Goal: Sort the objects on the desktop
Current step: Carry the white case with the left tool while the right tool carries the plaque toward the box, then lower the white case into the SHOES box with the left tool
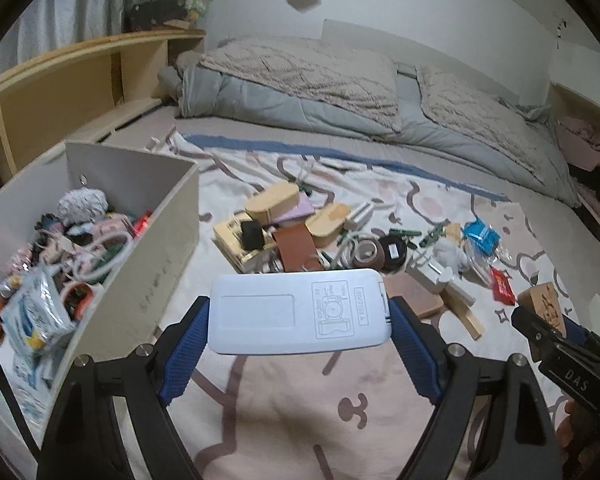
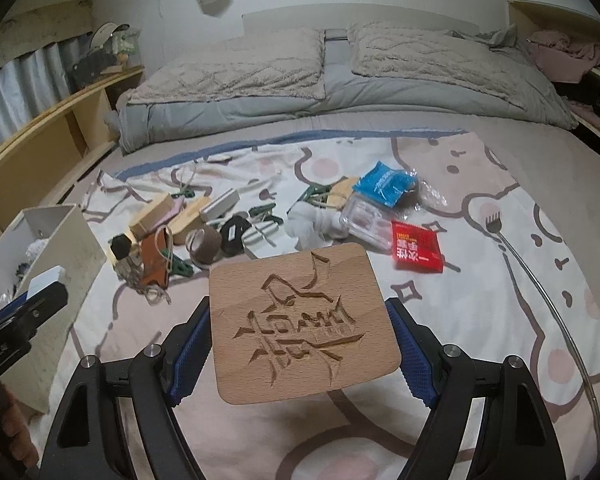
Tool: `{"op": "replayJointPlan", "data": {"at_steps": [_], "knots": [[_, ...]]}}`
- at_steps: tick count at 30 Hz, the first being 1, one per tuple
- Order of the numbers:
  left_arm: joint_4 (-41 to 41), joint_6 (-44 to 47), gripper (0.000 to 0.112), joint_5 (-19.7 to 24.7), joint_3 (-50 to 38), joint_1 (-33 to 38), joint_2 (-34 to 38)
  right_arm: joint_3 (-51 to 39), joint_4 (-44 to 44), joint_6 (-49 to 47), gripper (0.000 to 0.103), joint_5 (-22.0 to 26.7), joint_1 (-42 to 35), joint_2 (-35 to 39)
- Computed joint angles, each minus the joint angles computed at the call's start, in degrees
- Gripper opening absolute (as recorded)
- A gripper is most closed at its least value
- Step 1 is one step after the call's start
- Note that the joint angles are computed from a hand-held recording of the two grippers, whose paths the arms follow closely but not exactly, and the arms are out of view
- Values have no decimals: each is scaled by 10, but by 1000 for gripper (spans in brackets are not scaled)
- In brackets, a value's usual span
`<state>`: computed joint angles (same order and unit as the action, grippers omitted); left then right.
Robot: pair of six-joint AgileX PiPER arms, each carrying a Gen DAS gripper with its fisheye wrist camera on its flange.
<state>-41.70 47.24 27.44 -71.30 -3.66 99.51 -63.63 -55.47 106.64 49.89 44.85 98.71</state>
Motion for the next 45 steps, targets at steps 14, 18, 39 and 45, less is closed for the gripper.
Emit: {"op": "replayJointPlan", "data": {"at_steps": [14, 18, 39, 45], "knots": [[6, -14, 87, 25, -38, 31, -28, -65, -18, -28, 82, 57, 27, -10], [8, -20, 87, 39, -57, 42, -33, -87, -16, -42, 82, 66, 32, -9], [73, -71, 87, 129, -231, 112, -4, -252, 0, -129, 82, 58, 35, 46], [96, -95, 87, 150, -276, 126, 11, -341, 16, -167, 82, 53, 36, 91]]}}
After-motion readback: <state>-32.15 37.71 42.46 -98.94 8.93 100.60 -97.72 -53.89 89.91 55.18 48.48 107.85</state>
